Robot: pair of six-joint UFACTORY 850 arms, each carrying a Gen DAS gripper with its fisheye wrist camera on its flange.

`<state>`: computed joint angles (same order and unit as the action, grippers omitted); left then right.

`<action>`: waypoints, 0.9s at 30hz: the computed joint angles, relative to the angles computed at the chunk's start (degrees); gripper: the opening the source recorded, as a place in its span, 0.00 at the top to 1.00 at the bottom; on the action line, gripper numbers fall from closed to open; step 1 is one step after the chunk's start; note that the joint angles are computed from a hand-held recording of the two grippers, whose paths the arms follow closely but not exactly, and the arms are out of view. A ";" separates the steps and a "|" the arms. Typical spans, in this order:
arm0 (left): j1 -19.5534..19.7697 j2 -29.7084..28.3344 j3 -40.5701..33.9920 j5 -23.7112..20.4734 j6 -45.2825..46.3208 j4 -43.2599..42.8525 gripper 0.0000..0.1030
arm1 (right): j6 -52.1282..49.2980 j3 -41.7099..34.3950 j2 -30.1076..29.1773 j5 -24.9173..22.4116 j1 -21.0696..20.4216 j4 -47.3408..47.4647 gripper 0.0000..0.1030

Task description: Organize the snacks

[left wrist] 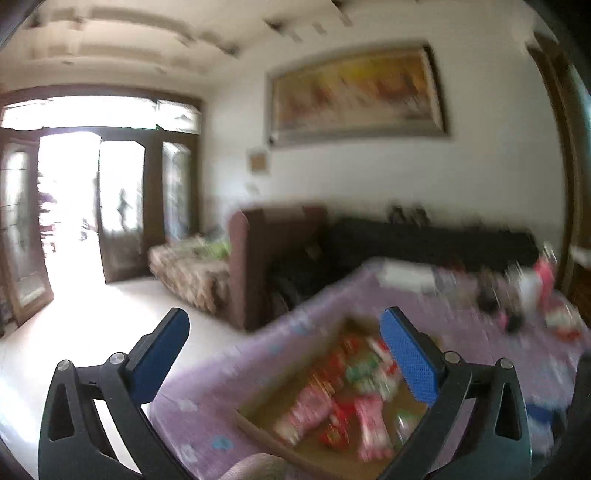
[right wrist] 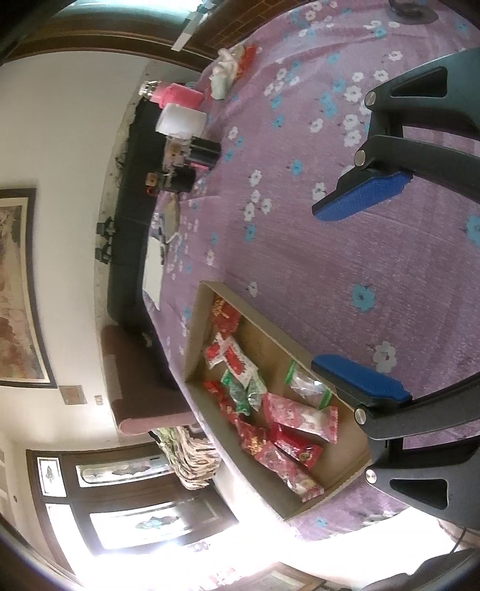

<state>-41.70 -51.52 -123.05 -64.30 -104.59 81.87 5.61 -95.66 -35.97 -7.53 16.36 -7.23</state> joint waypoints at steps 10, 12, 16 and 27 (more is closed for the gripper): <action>3.24 -6.01 -10.59 7.55 17.42 -17.71 0.00 | -2.88 -2.41 -1.26 -1.69 0.61 1.07 0.22; 3.56 -6.55 -11.47 8.18 18.39 -19.45 0.00 | -2.90 -2.81 -1.64 -2.12 0.76 1.06 0.22; 4.03 -6.08 -10.21 10.16 19.22 -23.37 0.00 | -1.51 -3.81 -2.49 -3.05 1.21 -0.66 0.22; 6.07 -5.18 -8.14 14.17 22.33 -35.18 0.00 | 2.02 -5.56 -3.72 -4.66 2.20 -5.44 0.22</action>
